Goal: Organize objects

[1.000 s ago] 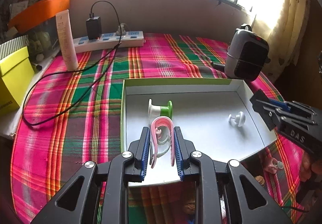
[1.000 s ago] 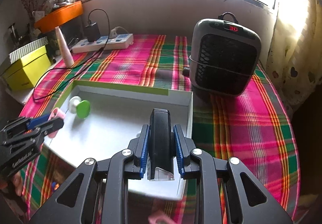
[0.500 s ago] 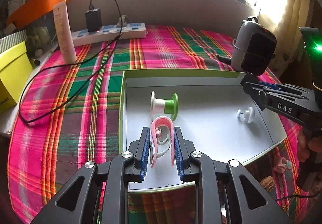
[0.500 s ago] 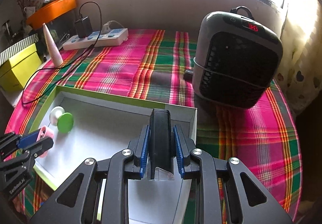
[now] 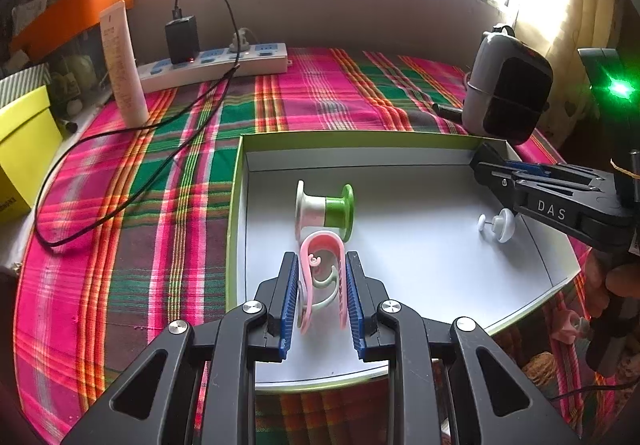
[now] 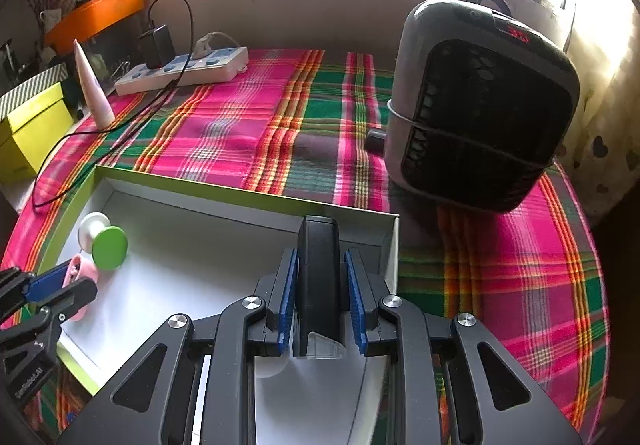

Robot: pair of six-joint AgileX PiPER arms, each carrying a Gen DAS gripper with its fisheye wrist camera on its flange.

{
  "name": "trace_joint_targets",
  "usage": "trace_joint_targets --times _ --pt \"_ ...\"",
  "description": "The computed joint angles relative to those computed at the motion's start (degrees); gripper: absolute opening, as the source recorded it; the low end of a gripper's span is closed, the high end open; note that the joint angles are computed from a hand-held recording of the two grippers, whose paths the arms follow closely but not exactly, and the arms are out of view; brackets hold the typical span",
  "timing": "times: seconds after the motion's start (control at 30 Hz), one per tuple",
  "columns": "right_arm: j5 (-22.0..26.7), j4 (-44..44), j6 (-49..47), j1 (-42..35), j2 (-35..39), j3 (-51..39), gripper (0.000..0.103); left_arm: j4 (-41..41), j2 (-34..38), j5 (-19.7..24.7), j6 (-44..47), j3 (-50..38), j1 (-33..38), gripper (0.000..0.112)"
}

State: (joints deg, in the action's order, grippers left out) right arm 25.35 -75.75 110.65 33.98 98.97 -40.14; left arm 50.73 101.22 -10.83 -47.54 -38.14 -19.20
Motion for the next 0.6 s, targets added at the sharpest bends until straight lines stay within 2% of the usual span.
trace_joint_targets --times 0.6 --pt "1.3 0.1 0.1 1.4 1.5 -1.0 0.025 -2.0 0.1 -0.4 1.7 0.2 0.1 0.022"
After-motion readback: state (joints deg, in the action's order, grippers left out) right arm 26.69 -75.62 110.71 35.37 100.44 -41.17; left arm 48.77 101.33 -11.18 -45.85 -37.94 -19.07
